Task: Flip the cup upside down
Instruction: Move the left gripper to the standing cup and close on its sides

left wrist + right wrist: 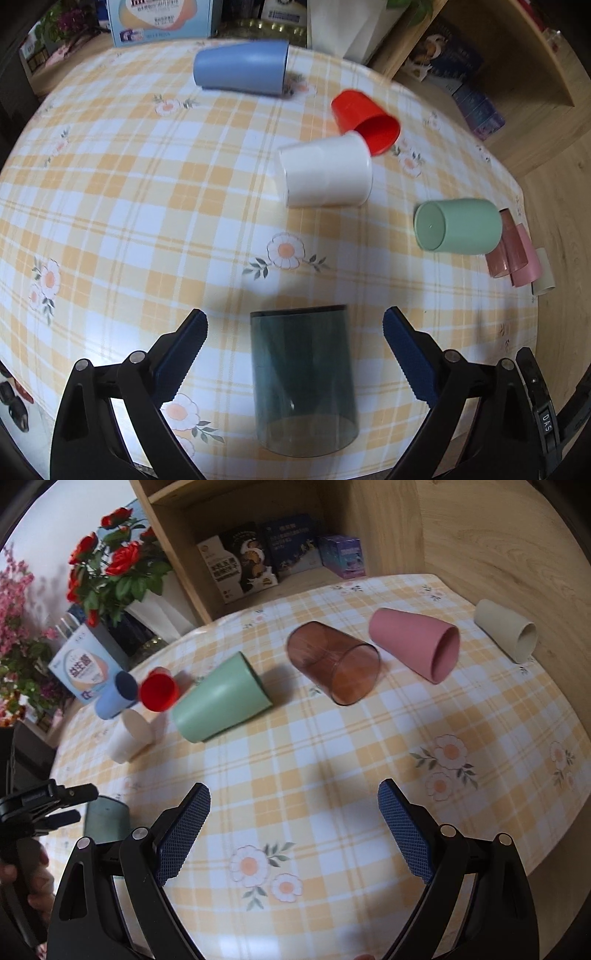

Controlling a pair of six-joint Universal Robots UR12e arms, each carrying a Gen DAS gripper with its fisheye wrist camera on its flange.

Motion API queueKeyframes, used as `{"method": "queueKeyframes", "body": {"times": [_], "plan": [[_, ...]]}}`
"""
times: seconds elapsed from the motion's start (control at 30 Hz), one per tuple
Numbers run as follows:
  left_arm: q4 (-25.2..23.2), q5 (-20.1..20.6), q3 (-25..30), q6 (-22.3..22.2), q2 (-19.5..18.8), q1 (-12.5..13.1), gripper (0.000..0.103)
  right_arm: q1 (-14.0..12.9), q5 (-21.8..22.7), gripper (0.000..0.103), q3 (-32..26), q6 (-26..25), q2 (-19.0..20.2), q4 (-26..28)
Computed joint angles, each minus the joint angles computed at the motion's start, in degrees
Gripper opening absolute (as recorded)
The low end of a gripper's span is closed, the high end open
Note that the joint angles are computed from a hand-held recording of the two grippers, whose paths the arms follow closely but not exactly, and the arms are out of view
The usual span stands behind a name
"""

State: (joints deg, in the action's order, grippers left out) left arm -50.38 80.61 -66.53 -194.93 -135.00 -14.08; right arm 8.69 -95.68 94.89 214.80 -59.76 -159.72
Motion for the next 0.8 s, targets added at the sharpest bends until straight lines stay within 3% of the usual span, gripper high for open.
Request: {"method": "queueKeyframes", "body": {"times": [0.17,0.4,0.53,0.8], "plan": [[-3.11,-0.42,1.81,-0.01,-1.23,-0.22,0.092,0.02,0.09,0.089,-0.09,-0.14,-0.02,0.63],[-2.96,0.25,1.88,0.50,-1.49,-0.65,0.091,0.05,0.62,0.089,-0.31,-0.40,0.04,1.53],[-3.08,-0.65,1.77,0.61,-1.51,-0.51,0.074,0.20,0.14,0.089,-0.74,-0.35,0.11,3.04],[-1.89,-2.71,0.66,0.07,-0.99,0.01,0.062,0.15,-0.06,0.089,-0.75,-0.64,-0.02,3.19]]}}
